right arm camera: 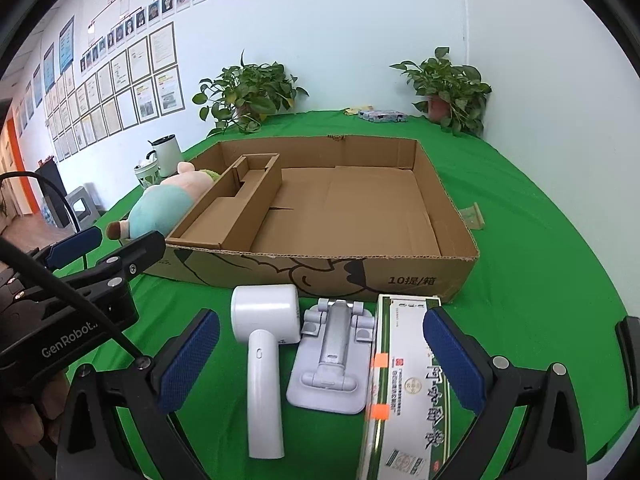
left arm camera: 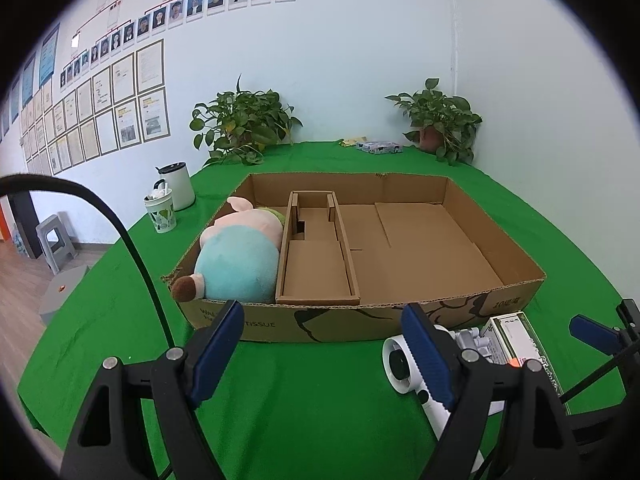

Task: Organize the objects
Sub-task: 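Move the right gripper toward the white hair dryer beside the box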

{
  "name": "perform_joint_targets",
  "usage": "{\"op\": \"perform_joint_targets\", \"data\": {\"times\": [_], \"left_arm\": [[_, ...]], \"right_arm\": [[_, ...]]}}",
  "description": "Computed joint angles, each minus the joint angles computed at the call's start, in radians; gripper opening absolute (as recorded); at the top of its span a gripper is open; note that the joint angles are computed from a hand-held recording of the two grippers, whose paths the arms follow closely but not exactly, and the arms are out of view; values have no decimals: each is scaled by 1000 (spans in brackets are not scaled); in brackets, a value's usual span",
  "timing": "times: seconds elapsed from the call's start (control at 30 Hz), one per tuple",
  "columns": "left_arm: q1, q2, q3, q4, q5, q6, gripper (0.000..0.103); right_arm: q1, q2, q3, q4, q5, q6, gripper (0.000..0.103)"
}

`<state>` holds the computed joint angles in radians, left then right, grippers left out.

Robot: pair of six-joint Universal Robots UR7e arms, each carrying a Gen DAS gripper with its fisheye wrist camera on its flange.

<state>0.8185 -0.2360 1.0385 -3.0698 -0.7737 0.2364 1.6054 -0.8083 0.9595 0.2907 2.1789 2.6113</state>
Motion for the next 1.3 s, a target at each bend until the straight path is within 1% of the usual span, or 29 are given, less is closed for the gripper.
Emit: {"op": "perform_joint_targets", "data": {"times": [0.07, 0.23, 0.37, 0.53, 0.7, 0.8, 0.83, 0.87, 0.97, 1.03, 1.13, 1.2, 1.27, 1.3], "left_arm": [[3, -24, 31, 1, -17, 3, 81], [15, -73, 89, 48, -51, -30, 81], [23, -98, 118, 77, -62, -68, 81], [27, -109, 127, 90, -71, -83, 81], [28, -109, 127, 104, -78, -91, 81], [33, -112, 129, 124, -96, -98, 81], [37, -115, 127, 146, -108, -109, 81], [43, -118, 123, 175, -125, -125, 81], [67, -124, 90, 322, -181, -202, 81], [85, -126, 66, 416, -231, -252, 81], [105, -129, 56, 483, -303, -295, 80], [112, -133, 61, 492, -325, -297, 80], [114, -136, 67, 491, -333, -289, 80], [116, -138, 71, 488, -335, -285, 80]], "right_arm": [[12, -5, 26, -35, 23, -6, 102], [33, -16, 71, -86, 51, -6, 102], [48, -17, 93, -119, 77, -24, 102], [55, -17, 105, -135, 76, -43, 102], [46, -21, 108, -116, 69, -34, 102], [31, -39, 128, -111, 42, -25, 102], [23, -47, 136, -104, 24, -18, 102], [11, -60, 148, -86, -13, -6, 102], [-21, -83, 174, -42, -105, 15, 102], [-36, -89, 185, -21, -145, 14, 101], [-50, -73, 166, 36, -197, 24, 97], [-52, -49, 138, 66, -208, 24, 96], [-46, -18, 105, 84, -183, 16, 94], [-44, 0, 87, 96, -166, 11, 90]]}}
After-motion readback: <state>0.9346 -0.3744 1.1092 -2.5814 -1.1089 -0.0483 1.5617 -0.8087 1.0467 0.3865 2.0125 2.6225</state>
